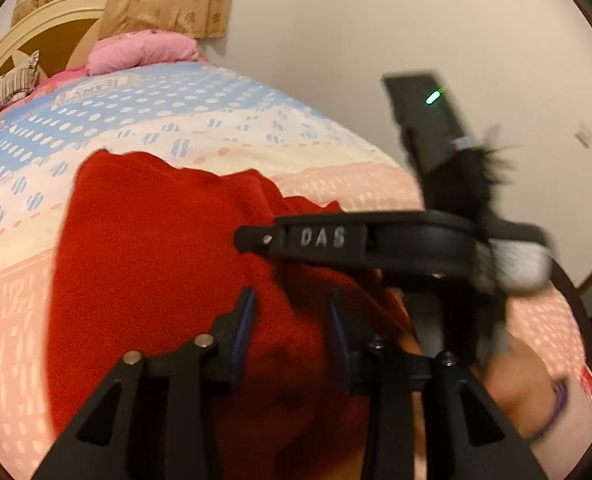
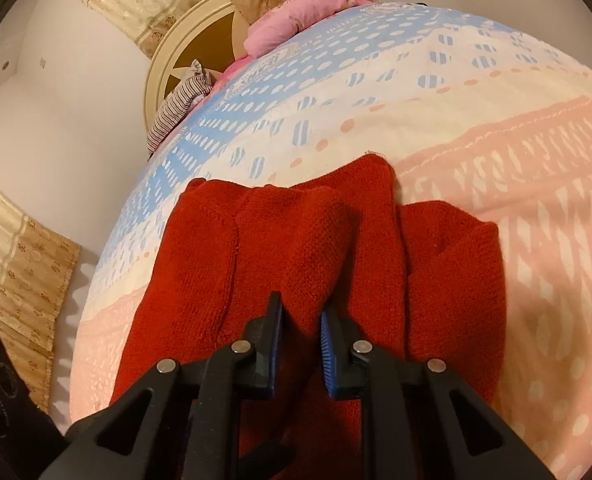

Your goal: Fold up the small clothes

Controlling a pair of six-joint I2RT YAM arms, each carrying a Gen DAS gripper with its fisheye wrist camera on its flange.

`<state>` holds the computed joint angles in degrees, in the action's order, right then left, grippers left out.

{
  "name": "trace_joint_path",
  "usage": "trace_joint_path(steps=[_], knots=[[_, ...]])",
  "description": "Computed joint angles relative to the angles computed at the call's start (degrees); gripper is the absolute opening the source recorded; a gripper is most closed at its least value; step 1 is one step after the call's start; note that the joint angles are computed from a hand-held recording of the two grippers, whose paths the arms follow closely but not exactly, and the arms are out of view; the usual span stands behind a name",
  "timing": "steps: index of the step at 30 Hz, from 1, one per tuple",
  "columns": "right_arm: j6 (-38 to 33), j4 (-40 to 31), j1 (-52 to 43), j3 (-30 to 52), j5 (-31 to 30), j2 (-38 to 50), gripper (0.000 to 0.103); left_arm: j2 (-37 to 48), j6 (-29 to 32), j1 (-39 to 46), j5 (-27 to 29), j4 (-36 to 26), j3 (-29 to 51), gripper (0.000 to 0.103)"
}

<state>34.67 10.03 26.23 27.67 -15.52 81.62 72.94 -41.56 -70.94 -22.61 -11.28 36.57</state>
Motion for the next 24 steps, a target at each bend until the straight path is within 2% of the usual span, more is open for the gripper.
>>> trace_joint_path(steps=[2, 3, 4, 7, 9, 11, 13, 16, 19, 23, 24], knots=[[0.5, 0.2, 0.0, -0.3, -0.1, -0.3, 0.017, -6.8, -0.3, -1.3, -0.3, -2.2, -3.0, 0.050], [0.7, 0.2, 0.1, -0.3, 0.1, -0.3, 0.017, -12.0, -1.2, -2.2, -0.8, -4.7, -4.8, 0.062], [0.9, -0.1, 0.5, -0.2, 0.5, -0.3, 0.017, -16.1, -1.9, -2.8, -1.6, -6.2, -6.4, 0.066], [1.1, -1.4, 1.2, 0.3, 1.4, -0.9, 0.017, -31.6, -5.5, -2.3, -4.7, -13.0, -11.2, 0.067], [1.4, -0.9, 1.4, -0.2, 1.4, -1.7, 0.021, -36.1, -5.6, 3.1, -3.5, -14.7, -12.9, 0.068], [2.4, 0.2, 1.0, -1.1, 0.1, -2.4, 0.031, -36.5, -4.7, 10.9, 0.9, -14.8, -14.2, 0.068], [3.9, 0.6, 1.3, -2.8, -0.8, -5.4, 0.050, -33.5, -2.3, 18.2, 6.1, -10.8, -16.4, 0.068], [4.1, -2.0, 4.8, -4.8, 1.8, -11.7, 0.067, -28.5, -1.3, 21.0, 9.4, -4.1, -18.8, 0.068], [4.7, -4.1, 8.5, -5.5, 4.8, -14.0, 0.069, -25.4, -3.1, 22.0, 12.1, 3.3, -21.7, 0.069], [4.2, -2.9, 11.6, -4.4, 8.7, -10.3, 0.069, -25.0, -2.7, 21.8, 11.8, 4.3, -22.2, 0.070], [4.5, -1.7, 12.3, -4.3, 9.9, -9.2, 0.069, -25.2, -2.8, 21.3, 10.9, 3.4, -21.9, 0.074]])
